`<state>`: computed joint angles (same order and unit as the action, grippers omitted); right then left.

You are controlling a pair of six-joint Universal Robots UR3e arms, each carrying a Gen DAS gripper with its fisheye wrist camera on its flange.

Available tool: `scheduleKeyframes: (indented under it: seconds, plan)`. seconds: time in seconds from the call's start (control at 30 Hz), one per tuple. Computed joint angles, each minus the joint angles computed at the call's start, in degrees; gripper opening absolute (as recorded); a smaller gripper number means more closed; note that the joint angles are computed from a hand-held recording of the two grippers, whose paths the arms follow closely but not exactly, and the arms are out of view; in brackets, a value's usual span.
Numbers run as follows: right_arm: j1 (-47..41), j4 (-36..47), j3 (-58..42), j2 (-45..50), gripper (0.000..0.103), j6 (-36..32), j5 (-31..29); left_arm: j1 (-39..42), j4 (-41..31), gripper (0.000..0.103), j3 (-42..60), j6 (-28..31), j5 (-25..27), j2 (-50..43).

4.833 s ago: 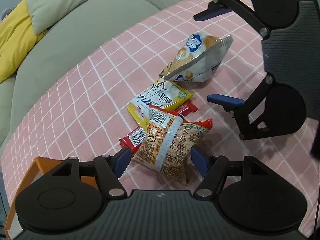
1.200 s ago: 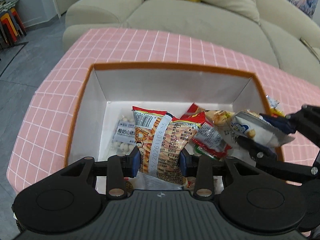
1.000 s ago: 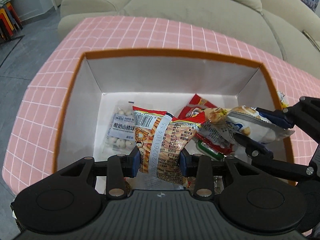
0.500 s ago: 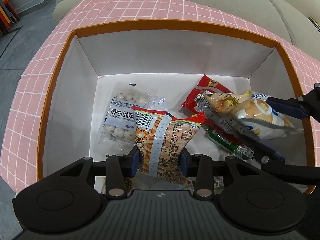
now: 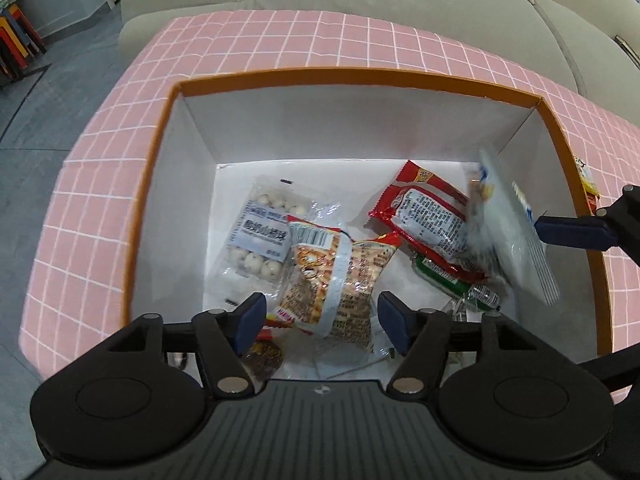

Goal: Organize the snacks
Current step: 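Open the left tool while the right tool opens, dropping both bags into the box, then withdraw both tools from the box toward the yellow and red bars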

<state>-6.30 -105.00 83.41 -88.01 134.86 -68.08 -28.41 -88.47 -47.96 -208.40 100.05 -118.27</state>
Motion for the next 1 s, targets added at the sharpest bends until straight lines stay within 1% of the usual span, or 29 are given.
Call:
scheduleKeyframes:
  seconds: [0.1,0.27,0.37,0.43,0.53,0.67,0.83,0.9,1.0]
  plan:
    - [-1.2,4.8,-2.1,-0.4,0.08,0.3,2.7,-0.3,-1.4,0.076,0.6,-0.8,0.8,0.9]
    - [-4.3,14.0,-6.3,-0.1,0.08,1.8,8.0,-0.7,-3.3,0.077,0.5,-2.9,2.5,3.1]
    - [-6.5,18.8,-8.4,0.0,0.08,4.0,10.8,-1.1,-3.2,0.077,-0.1,-4.1,3.2,5.0]
    - [-7.8,20.3,-9.0,-0.5,0.08,5.4,11.9,-1.7,-3.8,0.078,0.7,-4.7,4.4,5.5]
    - [-8.8,19.9,-8.4,-2.4,0.081,6.3,12.1,-2.9,-4.2,0.079,1.5,-5.7,5.9,6.0]
    - [-10.7,19.6,-6.4,-6.4,0.081,4.7,12.0,-4.6,-4.5,0.08,2.7,-7.3,7.5,6.4]
    - [-15.5,20.5,-2.6,-13.6,0.084,1.0,13.7,-7.6,-3.4,0.08,3.9,-9.8,9.9,7.1]
    - [-18.1,22.0,-1.3,-16.3,0.084,-0.8,14.8,-9.1,-2.2,0.08,4.5,-11.0,10.8,7.0]
    - [-23.1,25.7,-0.2,-19.7,0.084,-5.0,16.6,-11.6,-0.3,0.08,6.3,-11.2,12.2,5.9]
